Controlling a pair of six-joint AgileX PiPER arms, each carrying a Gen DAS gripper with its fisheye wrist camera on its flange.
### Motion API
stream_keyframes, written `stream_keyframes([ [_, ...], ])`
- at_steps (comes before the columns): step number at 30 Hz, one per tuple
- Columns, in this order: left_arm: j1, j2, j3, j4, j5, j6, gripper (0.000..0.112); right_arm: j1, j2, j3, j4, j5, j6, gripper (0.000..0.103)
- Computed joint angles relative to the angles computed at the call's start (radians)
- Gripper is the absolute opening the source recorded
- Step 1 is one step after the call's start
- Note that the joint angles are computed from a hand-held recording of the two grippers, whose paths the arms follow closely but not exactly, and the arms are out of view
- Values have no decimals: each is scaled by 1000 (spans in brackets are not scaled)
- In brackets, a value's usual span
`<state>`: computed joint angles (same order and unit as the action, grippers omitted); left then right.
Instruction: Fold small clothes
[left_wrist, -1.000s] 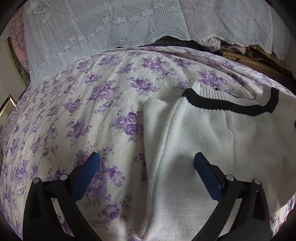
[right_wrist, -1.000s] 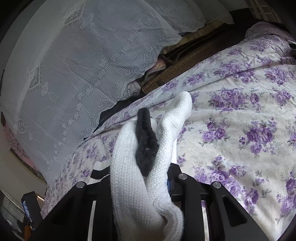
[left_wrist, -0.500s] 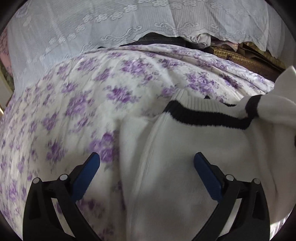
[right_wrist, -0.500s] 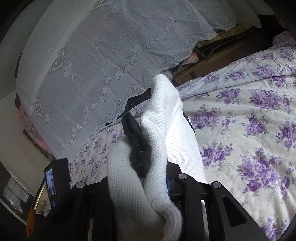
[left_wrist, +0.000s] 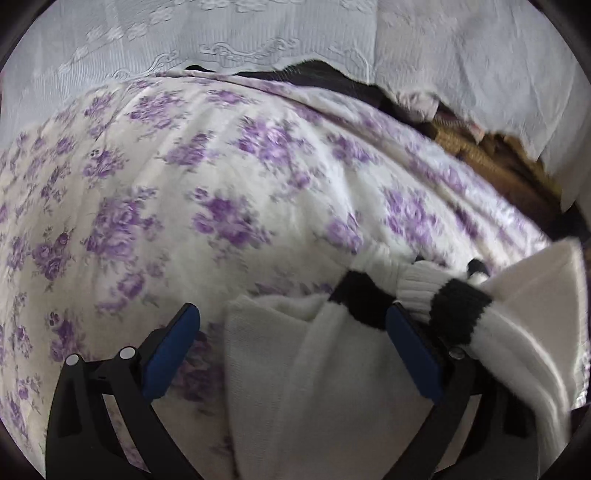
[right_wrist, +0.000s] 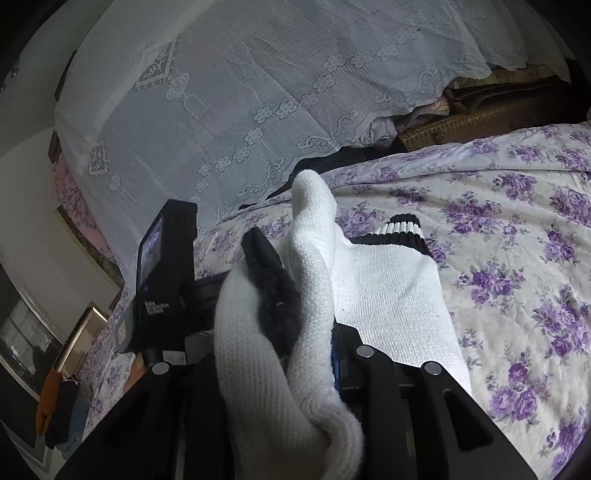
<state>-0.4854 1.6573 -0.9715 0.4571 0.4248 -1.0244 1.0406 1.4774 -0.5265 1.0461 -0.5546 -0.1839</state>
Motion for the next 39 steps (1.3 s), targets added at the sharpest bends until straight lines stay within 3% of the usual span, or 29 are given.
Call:
stream_keyframes([
  [7, 48, -78, 66, 118, -8, -52, 98, 98, 129, -182, 259, -19, -317, 27],
  [11, 95, -66, 81, 147, 18, -31, 99, 140, 227, -293, 468, -35, -598, 33],
  [13, 132, -31, 71, 105, 31, 19, 99, 145, 287, -334, 535, -19, -703, 38],
  [15, 204, -5, 70, -54, -1, 166, 99, 168, 342, -362, 555, -43, -759, 40],
  [16, 240, -11, 82, -130, -29, 233, 99, 192, 364, -383, 580, -73, -821, 47],
  [17, 259, -25, 97, -167, -46, 265, 99, 204, 377, -401, 607, -75, -885, 62],
  [18, 271, -43, 111, -182, -61, 280, 99, 210, 380, -407, 608, -51, -927, 70],
  [20, 271, -72, 127, -137, -60, 249, 99, 219, 363, -381, 570, -27, -907, 81],
  [22, 264, -98, 140, -63, -46, 184, 99, 218, 311, -326, 512, 14, -860, 82],
  [25, 293, -149, 158, -119, -41, 262, 99, 199, 176, -199, 344, 106, -698, 82],
  [28, 293, -236, 189, -69, -17, 226, 99, 217, 24, -71, 190, 118, -550, 82],
  [30, 262, -298, 210, -44, -9, 205, 99, 261, -55, -6, 199, 32, -538, 79],
  [31, 245, -331, 216, -45, -6, 209, 99, 277, -78, 15, 217, -15, -533, 67],
  [32, 214, -369, 225, -45, -6, 210, 99, 276, -94, 33, 245, -49, -531, 45],
  [34, 136, -402, 232, -58, -12, 233, 99, 262, -84, 50, 284, -67, -498, 22],
  [37, -5, -351, 211, 46, 16, 140, 99, 212, -11, 46, 227, 32, -426, 17],
  [39, -102, -226, 160, 203, 98, -13, 99, 220, 80, 13, 280, 66, -473, 21],
])
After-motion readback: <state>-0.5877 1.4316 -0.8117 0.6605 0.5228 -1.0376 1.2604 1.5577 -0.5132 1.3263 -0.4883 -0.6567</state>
